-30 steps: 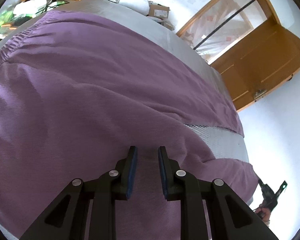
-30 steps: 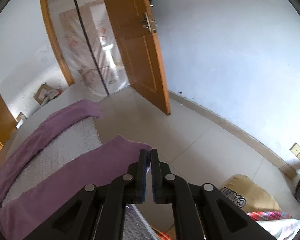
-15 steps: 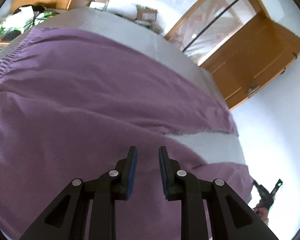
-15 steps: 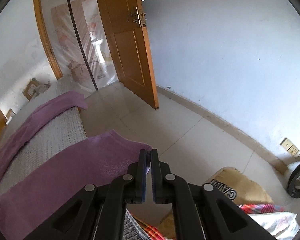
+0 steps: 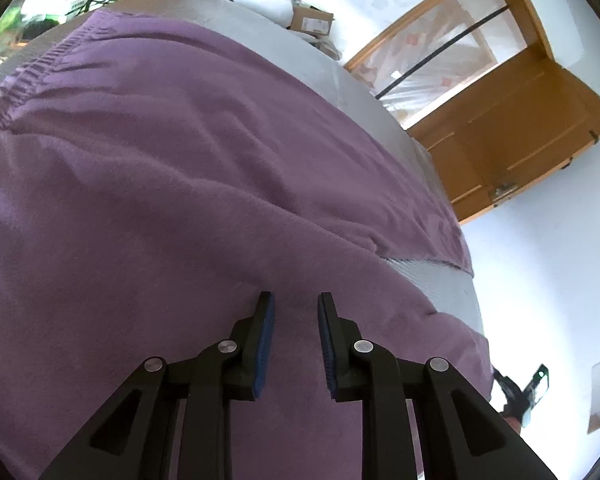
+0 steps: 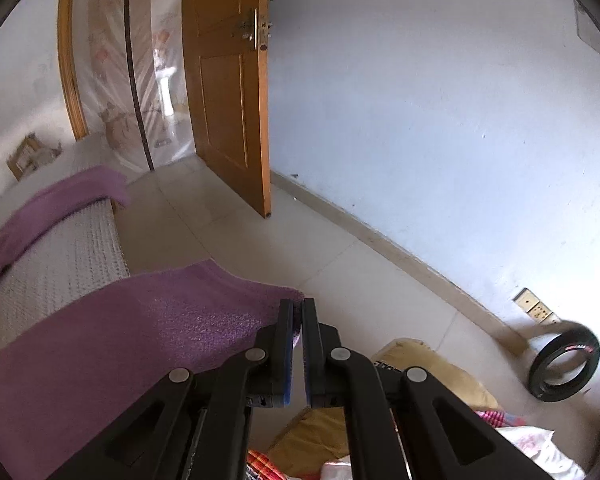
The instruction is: Fold clothes
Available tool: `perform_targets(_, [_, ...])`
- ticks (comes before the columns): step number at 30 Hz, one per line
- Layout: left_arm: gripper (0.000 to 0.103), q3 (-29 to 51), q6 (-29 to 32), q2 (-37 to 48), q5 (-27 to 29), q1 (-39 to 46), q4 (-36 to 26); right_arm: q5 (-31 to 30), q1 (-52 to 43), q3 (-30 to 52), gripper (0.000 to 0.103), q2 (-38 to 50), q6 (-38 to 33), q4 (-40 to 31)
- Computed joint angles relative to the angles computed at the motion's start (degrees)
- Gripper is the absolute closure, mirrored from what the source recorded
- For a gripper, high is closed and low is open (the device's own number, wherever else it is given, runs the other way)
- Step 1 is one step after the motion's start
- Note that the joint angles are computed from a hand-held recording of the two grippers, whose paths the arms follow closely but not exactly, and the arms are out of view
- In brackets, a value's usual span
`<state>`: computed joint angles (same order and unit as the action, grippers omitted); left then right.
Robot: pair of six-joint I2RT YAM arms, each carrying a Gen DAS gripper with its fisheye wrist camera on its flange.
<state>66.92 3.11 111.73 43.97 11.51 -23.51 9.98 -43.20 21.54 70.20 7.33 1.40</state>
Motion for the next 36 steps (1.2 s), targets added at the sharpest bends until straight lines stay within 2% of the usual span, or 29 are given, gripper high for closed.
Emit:
perform_targets(9, [0.08, 2.44, 3.63, 1.68, 2.37, 2.79, -5.26, 2.94, 1.0, 2.94, 0.098, -1.11, 5.37, -6.76])
perform_targets(15, [0.08, 4.05, 7.77, 2.05, 2.47, 4.26, -10.15, 6.44, 3.86, 3.85, 0.098, -7.66, 9.95, -12.75])
perform_targets(17, [0.08, 4.88, 8.86, 2.4, 2.51, 5.25, -11.82, 7.08, 7.78, 4.71, 0.098, -9.92, 11.75, -15.02])
perform_targets(21, [0.08, 6.81, 10.56, 3.57, 3.13, 7.42, -15.42, 8.12, 22.95, 7.89, 0.095, -9.62, 15.17, -16.07])
perform_targets(24, [0.08, 7.27, 11.08, 3.81, 3.34, 8.53, -16.56, 3.84, 32.25, 11.61, 0.095, -3.96, 16.67, -13.3])
perform_targets(29, [0.08, 8.63, 11.08, 4.66, 3.19, 8.42, -17.75, -15.43, 44.48, 21.12, 0.095, 11.52, 17.48, -7.11])
perform_targets(32, [0.08, 9.42, 10.93, 4.58, 2.41, 7.66, -17.7, -19.2, 51.38, 29.72, 0.095, 20.69, 15.91, -6.91])
perform_targets(36, [0.08, 12.0, 12.51, 6.65, 3.03, 7.94, -20.25, -26.34, 55.84, 40.66, 0.095, 30.8, 17.13, -9.42])
